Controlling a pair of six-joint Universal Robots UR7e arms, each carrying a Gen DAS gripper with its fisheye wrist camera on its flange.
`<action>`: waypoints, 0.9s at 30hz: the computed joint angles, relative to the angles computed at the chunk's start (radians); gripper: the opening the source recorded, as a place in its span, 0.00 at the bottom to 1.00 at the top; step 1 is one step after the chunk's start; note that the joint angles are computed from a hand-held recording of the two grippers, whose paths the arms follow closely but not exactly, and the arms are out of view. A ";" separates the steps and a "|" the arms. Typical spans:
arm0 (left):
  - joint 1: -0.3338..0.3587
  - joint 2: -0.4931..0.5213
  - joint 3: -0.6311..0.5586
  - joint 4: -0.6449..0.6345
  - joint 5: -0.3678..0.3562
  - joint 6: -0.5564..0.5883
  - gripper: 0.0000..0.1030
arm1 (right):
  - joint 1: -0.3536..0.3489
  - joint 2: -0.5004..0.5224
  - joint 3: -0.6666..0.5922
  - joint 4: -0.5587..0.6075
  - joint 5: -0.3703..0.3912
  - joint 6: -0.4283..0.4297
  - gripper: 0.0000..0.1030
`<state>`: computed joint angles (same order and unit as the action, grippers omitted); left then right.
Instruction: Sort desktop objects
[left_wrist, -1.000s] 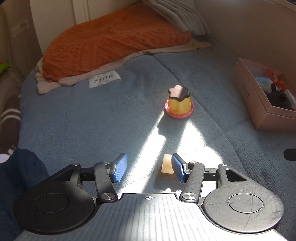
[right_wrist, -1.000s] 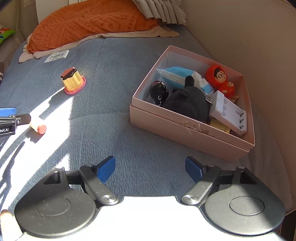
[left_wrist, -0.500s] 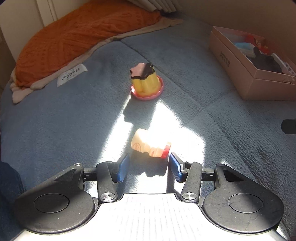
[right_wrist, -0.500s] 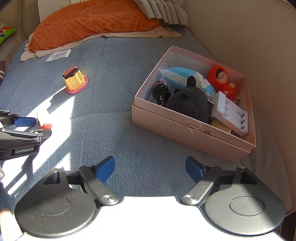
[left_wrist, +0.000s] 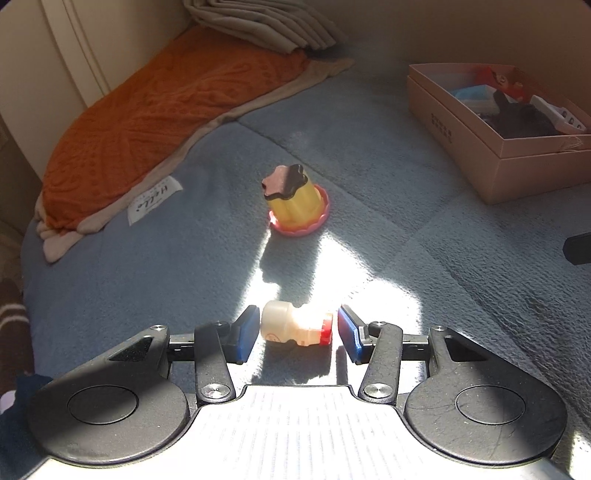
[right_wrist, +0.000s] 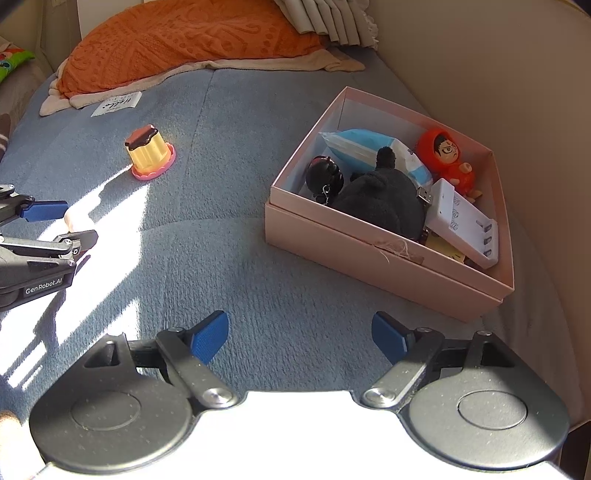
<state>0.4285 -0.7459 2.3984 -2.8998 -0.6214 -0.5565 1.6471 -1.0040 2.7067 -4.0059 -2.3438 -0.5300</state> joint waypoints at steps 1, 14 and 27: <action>0.000 0.006 -0.002 -0.006 -0.002 0.016 0.51 | -0.001 0.003 0.000 -0.004 0.000 -0.005 0.83; 0.046 -0.076 0.021 -0.143 -0.219 -0.076 0.47 | -0.003 0.011 -0.002 -0.013 -0.002 -0.020 0.84; 0.151 -0.064 0.045 -0.322 -0.458 -0.215 0.54 | -0.004 0.039 -0.004 -0.043 -0.011 -0.037 0.86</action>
